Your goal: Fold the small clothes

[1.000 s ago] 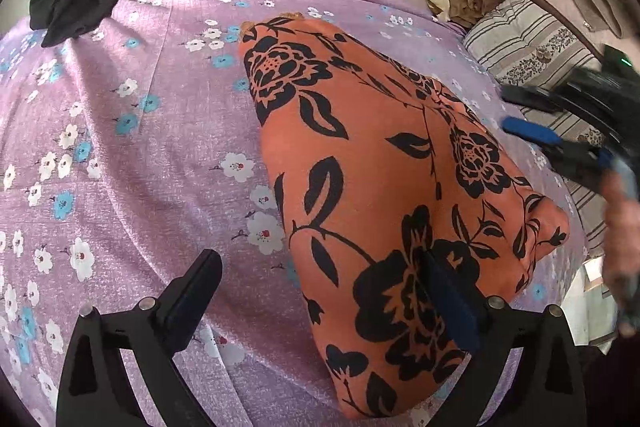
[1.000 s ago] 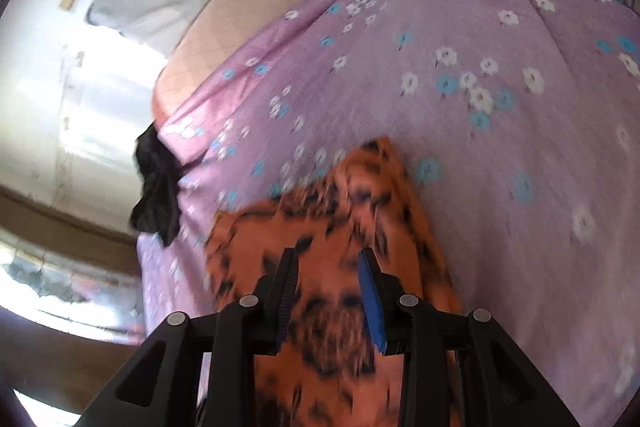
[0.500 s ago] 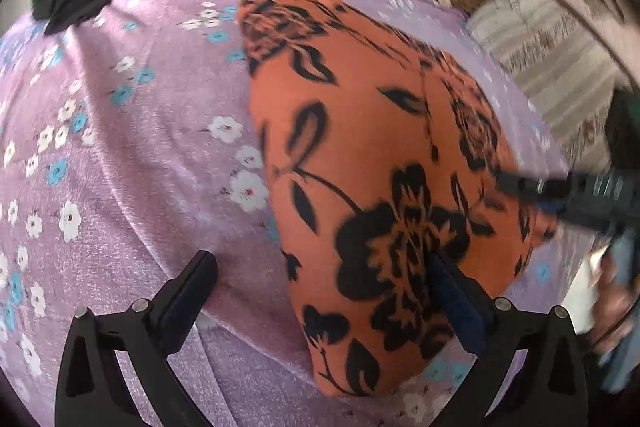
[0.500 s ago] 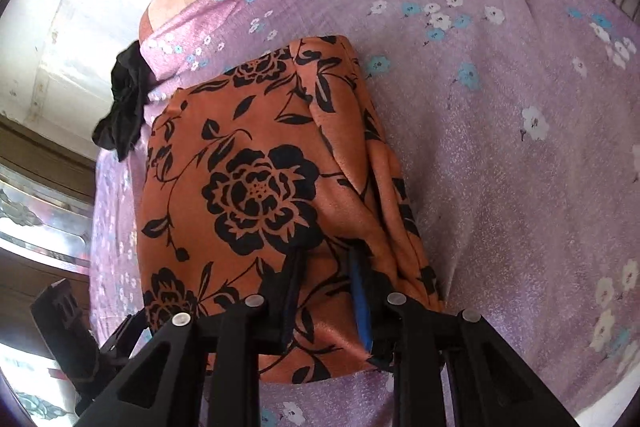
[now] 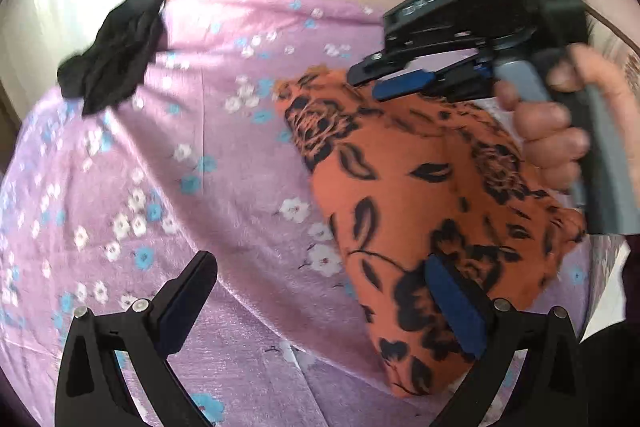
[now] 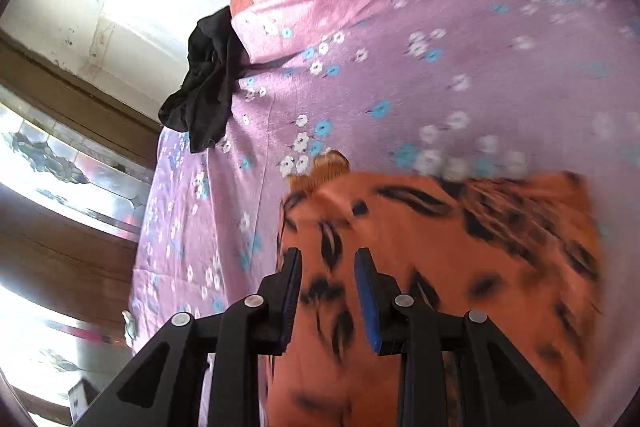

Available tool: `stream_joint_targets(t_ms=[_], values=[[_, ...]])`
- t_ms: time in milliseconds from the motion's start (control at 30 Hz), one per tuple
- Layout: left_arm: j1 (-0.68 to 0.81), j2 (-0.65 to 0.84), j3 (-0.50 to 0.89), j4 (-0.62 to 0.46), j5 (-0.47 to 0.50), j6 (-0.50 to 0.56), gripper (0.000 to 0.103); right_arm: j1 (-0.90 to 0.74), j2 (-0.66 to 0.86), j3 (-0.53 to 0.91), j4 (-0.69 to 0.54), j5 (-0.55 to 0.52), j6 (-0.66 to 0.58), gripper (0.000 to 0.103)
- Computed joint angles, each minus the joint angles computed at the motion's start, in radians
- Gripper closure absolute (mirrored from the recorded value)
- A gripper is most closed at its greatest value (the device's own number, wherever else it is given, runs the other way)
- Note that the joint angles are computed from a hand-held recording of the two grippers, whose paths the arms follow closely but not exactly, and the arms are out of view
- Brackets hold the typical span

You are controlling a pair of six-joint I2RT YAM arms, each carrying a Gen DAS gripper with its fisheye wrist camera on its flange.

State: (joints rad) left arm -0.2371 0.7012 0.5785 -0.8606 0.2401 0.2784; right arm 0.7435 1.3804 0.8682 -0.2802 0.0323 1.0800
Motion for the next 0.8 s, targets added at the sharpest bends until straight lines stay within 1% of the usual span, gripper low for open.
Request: stream_joint_targets(t_ms=[33,67,100,133,167,200,267,300,333,400,433,467,500,533,567,600,633,667,700,733,767,800], values=[[-0.01,0.037,-0.012,0.023,-0.001,-0.014,0.0,-0.043,0.069,-0.009,0.078,-0.054,-0.001,0.072],[-0.019,0.075,-0.022,0.048,-0.001,-0.035,0.0,-0.068,0.118,-0.027,0.138,-0.088,0.017,0.074],[-0.029,0.104,-0.025,0.073,0.0,-0.057,0.0,-0.09,0.175,-0.052,0.205,-0.126,0.053,0.074],[-0.018,0.129,-0.024,0.084,0.027,-0.059,0.0,-0.107,0.203,-0.096,0.307,-0.152,0.093,0.074],[-0.017,0.149,-0.02,0.087,0.042,-0.06,0.0,-0.109,0.188,-0.117,0.337,-0.146,0.1,0.074],[-0.026,0.164,-0.016,0.092,0.045,-0.068,0.0,-0.103,0.163,-0.125,0.325,-0.137,0.096,0.074],[-0.03,0.167,-0.019,0.104,0.044,-0.075,0.0,-0.068,0.101,-0.118,0.231,-0.079,0.085,0.074],[-0.033,0.16,-0.023,0.106,0.041,-0.081,0.0,-0.043,0.04,-0.132,0.182,-0.03,0.097,0.072],[-0.053,0.152,-0.028,0.112,0.029,-0.102,0.0,-0.025,-0.013,-0.156,0.162,0.007,0.111,0.073],[-0.064,0.135,-0.034,0.11,0.019,-0.118,0.0,0.049,-0.192,-0.217,0.08,0.12,0.152,0.073],[-0.069,0.127,-0.038,0.111,0.014,-0.127,0.0,0.085,-0.254,-0.229,0.033,0.166,0.169,0.073],[-0.048,0.12,-0.042,0.105,0.024,-0.111,0.0,0.14,-0.328,-0.235,-0.043,0.234,0.202,0.073],[-0.039,0.085,-0.04,0.066,0.027,-0.109,0.0,0.197,-0.39,-0.238,-0.112,0.295,0.242,0.073],[-0.014,0.081,-0.041,0.057,0.04,-0.091,0.0,0.296,-0.463,-0.24,-0.202,0.388,0.316,0.073],[-0.009,0.079,-0.039,0.051,0.043,-0.091,0.0,0.386,-0.504,-0.236,-0.278,0.469,0.39,0.073],[-0.002,0.084,-0.035,0.043,0.049,-0.095,0.0,0.455,-0.524,-0.223,-0.348,0.524,0.452,0.073],[0.001,0.09,-0.029,0.037,0.052,-0.099,0.0,0.546,-0.529,-0.211,-0.433,0.588,0.55,0.073],[0.008,0.089,-0.026,0.028,0.057,-0.103,0.0,0.627,-0.52,-0.206,-0.506,0.626,0.657,0.073],[0.008,0.082,-0.026,0.024,0.054,-0.105,0.0,0.679,-0.515,-0.223,-0.539,0.635,0.742,0.073],[0.003,0.071,-0.028,0.023,0.048,-0.107,0.0,0.708,-0.494,-0.251,-0.535,0.618,0.814,0.073],[-0.005,0.052,-0.032,0.019,0.042,-0.107,0.0,0.714,-0.469,-0.293,-0.516,0.559,0.879,0.074],[-0.021,0.042,-0.034,0.018,0.028,-0.113,0.0,0.711,-0.47,-0.357,-0.462,0.502,0.903,0.075]])
